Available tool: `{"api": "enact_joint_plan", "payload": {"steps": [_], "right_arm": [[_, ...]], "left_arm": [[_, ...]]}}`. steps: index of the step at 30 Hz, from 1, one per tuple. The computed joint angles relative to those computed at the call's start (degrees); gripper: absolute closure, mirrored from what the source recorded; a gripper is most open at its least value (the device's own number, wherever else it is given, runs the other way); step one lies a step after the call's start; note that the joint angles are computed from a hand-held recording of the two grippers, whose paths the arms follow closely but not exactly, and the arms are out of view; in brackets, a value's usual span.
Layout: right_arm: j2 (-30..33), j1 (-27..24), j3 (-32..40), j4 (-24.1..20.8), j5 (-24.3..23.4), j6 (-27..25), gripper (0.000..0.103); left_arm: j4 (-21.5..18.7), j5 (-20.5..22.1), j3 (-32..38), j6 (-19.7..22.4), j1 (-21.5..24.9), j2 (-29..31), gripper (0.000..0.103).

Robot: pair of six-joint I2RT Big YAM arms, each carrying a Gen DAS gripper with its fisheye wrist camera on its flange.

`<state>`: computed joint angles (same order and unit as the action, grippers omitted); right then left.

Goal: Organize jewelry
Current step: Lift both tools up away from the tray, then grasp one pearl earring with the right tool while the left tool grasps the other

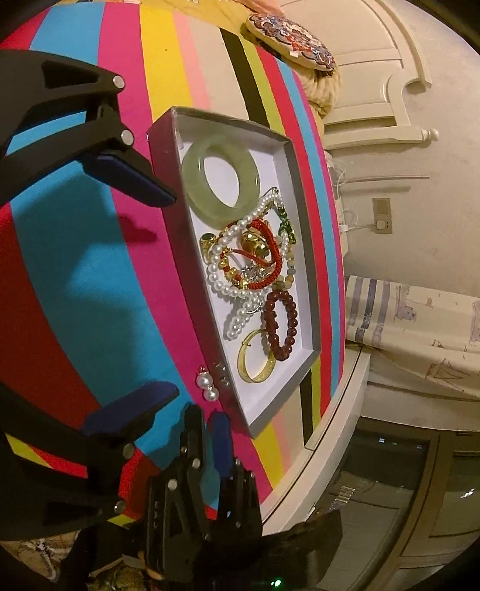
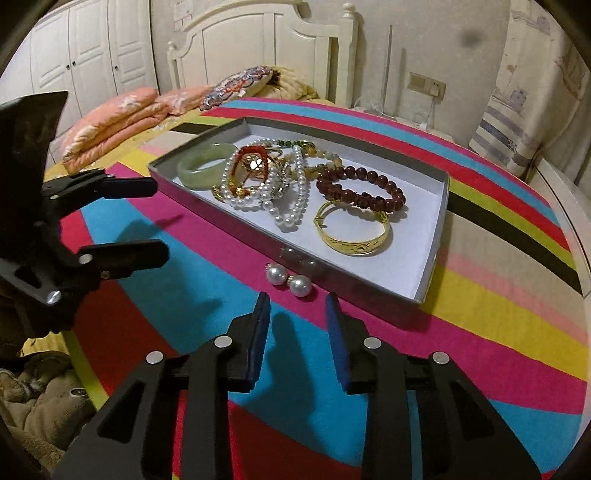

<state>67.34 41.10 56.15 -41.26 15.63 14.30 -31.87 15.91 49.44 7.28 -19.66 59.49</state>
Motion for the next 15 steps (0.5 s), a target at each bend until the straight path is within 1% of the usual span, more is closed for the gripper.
{"api": "enact_joint_plan", "payload": {"steps": [1,4,8,11,14,15], "right_arm": [[0.5,0.0,0.3,-0.5,0.2,0.0,0.079],[1.3,-0.3,0.9,-1.3,0.2,-0.3,0.081],[2.2,-0.4,1.7,-1.4,0.2,-0.7,0.081],[2.9,-0.2,2.3,-1.4,0.2,-0.8,0.081],[2.9,-0.2,2.1,-1.0,0.1,-0.8,0.081],[2.8,-0.1,2.1,-1.0,0.1,-0.7,0.083]], "left_arm": [[0.0,-0.2,0.0,0.3,-0.2,0.0,0.008],[-0.2,-1.0,-0.1,1.2,-0.8,0.0,0.008],[-0.8,-3.0,0.1,2.4,-2.0,0.1,0.008],[-1.1,-5.5,0.2,3.7,-3.4,0.3,0.008],[-1.4,-7.2,0.3,4.7,-4.3,0.5,0.008],[-1.5,-7.8,0.4,4.9,-4.7,0.6,0.008]]}}
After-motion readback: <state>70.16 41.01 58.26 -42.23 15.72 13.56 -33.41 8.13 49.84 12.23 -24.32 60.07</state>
